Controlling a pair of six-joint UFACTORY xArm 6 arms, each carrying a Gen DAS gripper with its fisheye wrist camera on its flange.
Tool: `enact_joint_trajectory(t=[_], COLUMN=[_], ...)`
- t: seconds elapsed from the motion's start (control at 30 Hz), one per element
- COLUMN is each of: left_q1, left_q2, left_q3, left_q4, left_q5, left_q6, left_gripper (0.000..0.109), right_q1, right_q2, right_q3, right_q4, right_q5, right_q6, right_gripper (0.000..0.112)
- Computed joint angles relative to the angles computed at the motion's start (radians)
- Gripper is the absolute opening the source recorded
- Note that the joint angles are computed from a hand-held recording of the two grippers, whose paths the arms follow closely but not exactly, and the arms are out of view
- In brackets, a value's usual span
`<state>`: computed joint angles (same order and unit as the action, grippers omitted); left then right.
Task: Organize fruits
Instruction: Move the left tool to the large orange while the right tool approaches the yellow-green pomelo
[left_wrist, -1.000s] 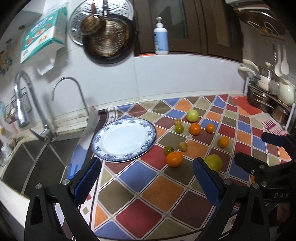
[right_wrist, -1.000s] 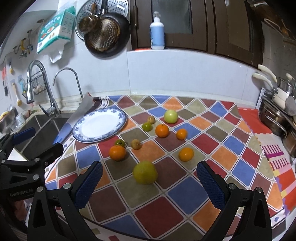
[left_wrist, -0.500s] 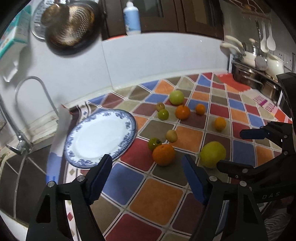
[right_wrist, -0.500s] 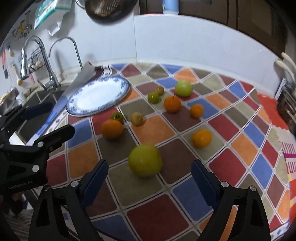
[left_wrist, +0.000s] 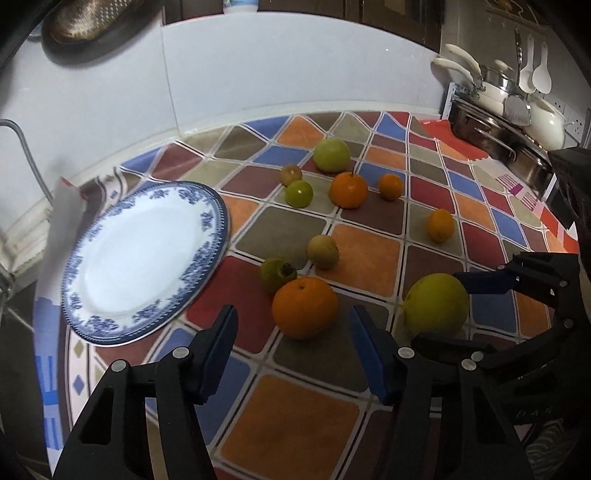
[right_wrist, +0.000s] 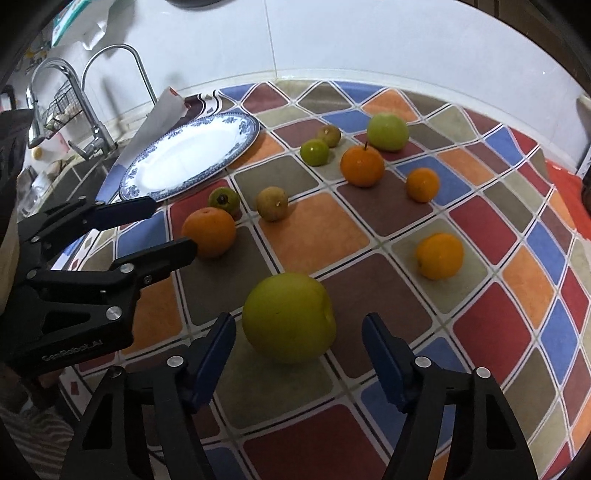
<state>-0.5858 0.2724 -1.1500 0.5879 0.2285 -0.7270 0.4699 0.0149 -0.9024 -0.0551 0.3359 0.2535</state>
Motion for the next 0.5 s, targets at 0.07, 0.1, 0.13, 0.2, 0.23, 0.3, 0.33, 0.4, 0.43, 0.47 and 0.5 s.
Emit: enact_joint_trajectory(t=[0.07, 0.1, 0.13, 0.2, 0.23, 0.3, 0.33, 0.4, 0.43, 0.47, 0.5], left_q1=[-0.001, -0.002, -0.002, -0.003, -0.004, -0.006, -0.006, -0.008, -0.008, -0.008, -0.007], left_q2=[0.019, 0.029, 0.035, 0.045, 0.051, 0.064, 0.069, 0.075, 0.077, 0.077, 0.077], left_q3=[-0.017, -0.026, -0.032, -0.039, -0.045, -0.056, -0.062, -0.068, -0.069, -0.069, -0.068], left_q4=[-0.031, -0.049, -0.059, -0.096, -0.108, -0.152, -0.165, -0.149, -0.144, -0.139, -0.136], left_q5=[0.001, 0.001, 0.002, -0.004, -0.004, -0.005, -0.001, 0.004, 0.005, 0.004, 0.004], left_q6=[0.028, 0.043, 0.053, 0.082, 0.09, 0.122, 0.131, 0.11, 0.103, 0.096, 0.092], left_gripper=[0.057, 0.054, 0.053, 0.051, 0.049, 0.044, 0.043, 0.043, 0.043, 0.043, 0.043], right_q1=[-0.002, -0.002, -0.002, -0.001, 0.0, 0.001, 0.001, 0.003, 0.003, 0.003, 0.002], right_q2=[0.009, 0.012, 0.014, 0.013, 0.013, 0.014, 0.015, 0.015, 0.017, 0.018, 0.019], right_q3=[-0.006, -0.008, -0.009, -0.007, -0.008, -0.009, -0.01, -0.01, -0.011, -0.012, -0.011], right_q4=[0.034, 0.054, 0.075, 0.091, 0.098, 0.116, 0.13, 0.168, 0.182, 0.185, 0.188], right_q5=[0.001, 0.001, 0.0, -0.006, -0.008, -0.011, -0.012, -0.017, -0.019, -0.02, -0.021], right_q6=[-0.03, -0.046, -0.062, -0.078, -0.085, -0.102, -0.114, -0.144, -0.157, -0.16, -0.163], right_gripper=[0.066, 0.065, 0.064, 0.062, 0.06, 0.058, 0.056, 0.054, 0.052, 0.052, 0.052])
